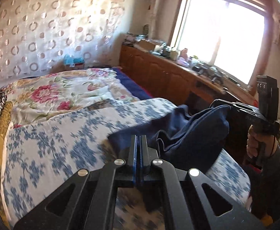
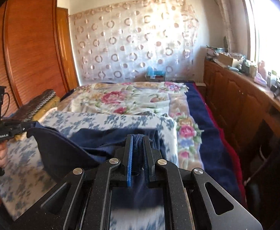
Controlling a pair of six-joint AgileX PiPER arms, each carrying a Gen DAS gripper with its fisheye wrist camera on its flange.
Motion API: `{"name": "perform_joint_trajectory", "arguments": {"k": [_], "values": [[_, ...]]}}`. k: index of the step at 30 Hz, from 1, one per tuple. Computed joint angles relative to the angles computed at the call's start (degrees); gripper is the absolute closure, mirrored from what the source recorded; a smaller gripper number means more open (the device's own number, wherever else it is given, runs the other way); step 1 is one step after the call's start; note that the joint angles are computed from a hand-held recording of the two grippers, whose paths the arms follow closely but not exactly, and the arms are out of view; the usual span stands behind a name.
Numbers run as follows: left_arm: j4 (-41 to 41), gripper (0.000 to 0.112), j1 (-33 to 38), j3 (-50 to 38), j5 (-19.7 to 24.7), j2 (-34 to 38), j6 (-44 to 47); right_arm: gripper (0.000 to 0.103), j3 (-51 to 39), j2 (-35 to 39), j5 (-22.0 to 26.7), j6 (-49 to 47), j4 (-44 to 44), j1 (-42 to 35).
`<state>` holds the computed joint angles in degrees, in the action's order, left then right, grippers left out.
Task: Fold small clothes
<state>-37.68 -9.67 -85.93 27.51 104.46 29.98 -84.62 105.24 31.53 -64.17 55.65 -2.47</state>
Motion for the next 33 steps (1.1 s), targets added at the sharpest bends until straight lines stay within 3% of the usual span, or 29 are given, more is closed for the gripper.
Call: {"name": "perform_joint_trajectory", "arguments": {"k": [6,12,17,21,23,26,28,33], "values": [[5.22,0.112,1.90,-11.36,3.54,8.26,-4.69,0.096,-20.25,14.10,4.97,16.71,-15.63,2.50],[9.08,0.112,2.45,-15.01,3.92,12.07,-8.77,0.096,-35.61,24.37,10.09,26.39,-26.04,3.89],[7.77,0.096,2.90,-18.75,9.22,14.57,-8.14,0.096,-45.70,31.01,16.02,33.45,-30.63,3.86],[8.74,0.092,1.66,-18.18,10.44,14.31,-9.38,0.094,-43.72,30.05,14.75,35.76,-33.97,4.52],[8.61,0.092,0.99,-17.74,10.50,14.27,-9.12,0.087,-42.31,28.64,14.38,35.67,-33.89,4.49],[11.08,0.092,0.14,-18.76,11.16,15.58,-10.78,0.074,-39.62,25.86,12.49,35.79,-34.71,4.34],[12.79,0.092,-0.19,-19.68,11.73,16.59,-12.34,0.049,-36.14,23.16,10.39,34.82,-33.96,3.80],[16.98,0.092,-0.80,-21.89,12.47,18.78,-15.91,0.040,-27.13,17.12,7.12,29.59,-28.77,1.50]]}}
